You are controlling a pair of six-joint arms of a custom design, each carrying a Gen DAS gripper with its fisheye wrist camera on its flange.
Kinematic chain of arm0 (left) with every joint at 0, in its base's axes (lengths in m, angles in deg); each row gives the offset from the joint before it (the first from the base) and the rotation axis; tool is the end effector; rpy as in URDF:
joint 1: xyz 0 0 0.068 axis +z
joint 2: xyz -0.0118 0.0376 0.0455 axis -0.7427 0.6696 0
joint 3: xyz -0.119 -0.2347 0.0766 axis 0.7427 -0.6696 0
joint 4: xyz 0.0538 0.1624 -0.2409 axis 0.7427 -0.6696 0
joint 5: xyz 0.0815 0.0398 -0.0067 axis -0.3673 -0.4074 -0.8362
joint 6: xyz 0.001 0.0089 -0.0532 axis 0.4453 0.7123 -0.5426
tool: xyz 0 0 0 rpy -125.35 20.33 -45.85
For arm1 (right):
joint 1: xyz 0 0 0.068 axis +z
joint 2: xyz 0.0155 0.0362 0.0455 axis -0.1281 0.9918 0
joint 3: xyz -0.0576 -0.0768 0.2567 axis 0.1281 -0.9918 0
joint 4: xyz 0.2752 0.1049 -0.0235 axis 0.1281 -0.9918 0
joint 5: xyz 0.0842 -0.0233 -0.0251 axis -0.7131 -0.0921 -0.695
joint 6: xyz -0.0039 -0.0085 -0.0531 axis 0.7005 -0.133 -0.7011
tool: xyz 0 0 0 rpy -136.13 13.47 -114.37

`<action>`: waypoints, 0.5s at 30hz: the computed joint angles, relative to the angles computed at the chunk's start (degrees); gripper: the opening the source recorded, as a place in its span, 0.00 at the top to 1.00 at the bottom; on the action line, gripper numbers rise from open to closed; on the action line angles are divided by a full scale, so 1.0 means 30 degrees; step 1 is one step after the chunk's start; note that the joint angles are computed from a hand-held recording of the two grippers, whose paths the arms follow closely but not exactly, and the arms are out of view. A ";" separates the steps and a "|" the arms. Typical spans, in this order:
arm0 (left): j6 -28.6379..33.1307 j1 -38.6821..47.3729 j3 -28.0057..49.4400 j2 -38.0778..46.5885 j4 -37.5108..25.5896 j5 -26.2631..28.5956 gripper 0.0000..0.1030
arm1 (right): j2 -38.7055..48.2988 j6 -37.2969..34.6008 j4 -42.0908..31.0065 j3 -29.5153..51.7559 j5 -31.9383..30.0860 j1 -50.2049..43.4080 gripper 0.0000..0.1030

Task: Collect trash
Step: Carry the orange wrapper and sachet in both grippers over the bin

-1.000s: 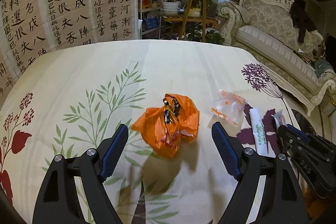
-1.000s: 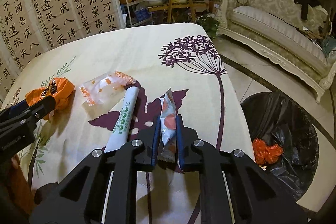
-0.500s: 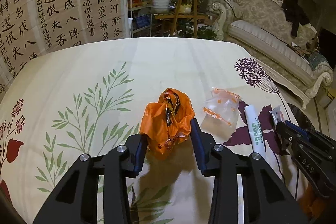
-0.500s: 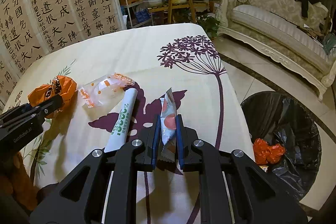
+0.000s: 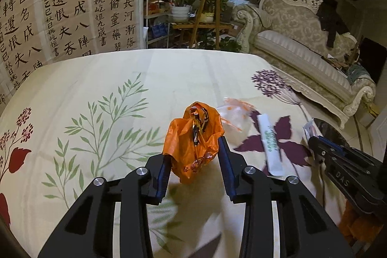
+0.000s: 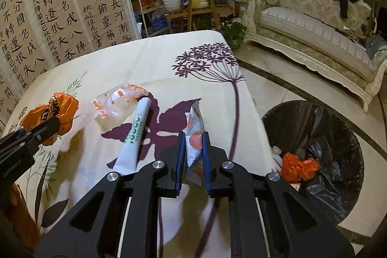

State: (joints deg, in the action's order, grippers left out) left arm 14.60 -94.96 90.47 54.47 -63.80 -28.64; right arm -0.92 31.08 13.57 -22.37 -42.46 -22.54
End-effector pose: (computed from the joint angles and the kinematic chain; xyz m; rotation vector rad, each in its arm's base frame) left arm 0.1881 -0.1701 0.1722 -0.3937 2.3107 0.0116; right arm 0.2640 -0.0534 0.1577 -0.4447 2.3275 0.3063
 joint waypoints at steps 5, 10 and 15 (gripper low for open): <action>-0.0326 -0.1099 0.0594 0.0472 0.0012 -0.0377 0.64 | -0.0480 -0.0763 -0.0492 -0.0075 -0.0536 -0.1634 0.87; -0.0164 -0.2111 0.1594 0.1763 0.0543 -0.0505 0.64 | -0.0441 -0.1448 -0.0621 0.0081 -0.0888 -0.3459 0.87; 0.0585 -0.2750 0.2907 0.3542 0.1452 -0.0243 0.64 | 0.0214 -0.2068 -0.0389 0.0482 -0.1172 -0.5374 0.87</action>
State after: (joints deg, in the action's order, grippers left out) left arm 16.35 -103.21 99.19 65.10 -59.44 -29.37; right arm -0.28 24.88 12.40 -20.93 -45.97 -38.66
